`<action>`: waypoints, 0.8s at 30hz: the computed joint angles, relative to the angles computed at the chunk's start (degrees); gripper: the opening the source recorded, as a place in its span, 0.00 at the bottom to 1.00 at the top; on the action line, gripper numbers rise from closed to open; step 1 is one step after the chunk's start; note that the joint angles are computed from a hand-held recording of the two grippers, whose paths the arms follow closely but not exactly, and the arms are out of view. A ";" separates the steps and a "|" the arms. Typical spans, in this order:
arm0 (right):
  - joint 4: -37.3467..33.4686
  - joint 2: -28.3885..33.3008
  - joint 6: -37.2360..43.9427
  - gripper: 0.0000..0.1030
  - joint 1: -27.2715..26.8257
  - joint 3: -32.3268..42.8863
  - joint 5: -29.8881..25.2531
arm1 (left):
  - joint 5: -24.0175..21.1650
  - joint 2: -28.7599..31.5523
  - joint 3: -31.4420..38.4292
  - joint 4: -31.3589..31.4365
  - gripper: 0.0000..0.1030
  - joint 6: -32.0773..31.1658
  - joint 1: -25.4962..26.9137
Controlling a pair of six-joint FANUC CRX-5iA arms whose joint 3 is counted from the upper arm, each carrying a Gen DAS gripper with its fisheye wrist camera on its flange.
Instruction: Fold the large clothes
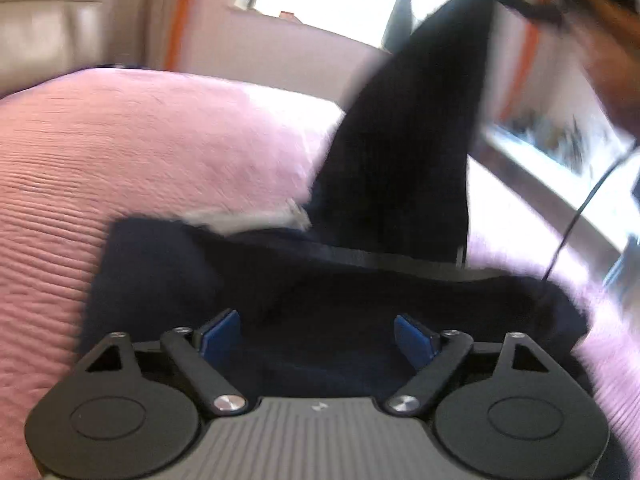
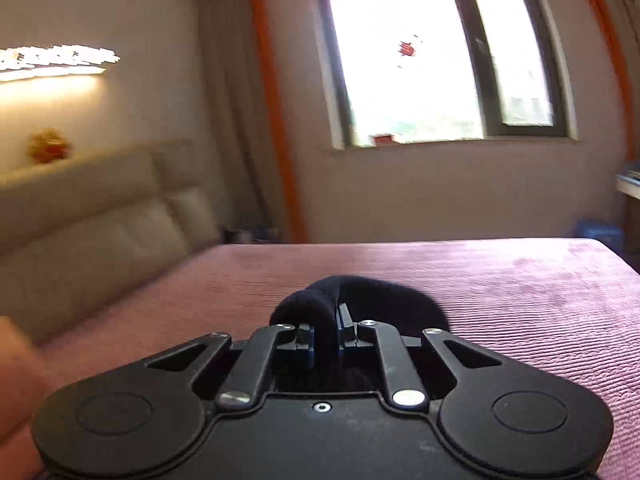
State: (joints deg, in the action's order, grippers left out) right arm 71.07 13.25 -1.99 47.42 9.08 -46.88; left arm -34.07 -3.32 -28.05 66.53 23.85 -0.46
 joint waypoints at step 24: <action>-31.14 -5.61 -9.95 0.06 17.18 -8.68 -17.99 | -27.96 3.65 9.03 -6.65 0.28 5.04 4.05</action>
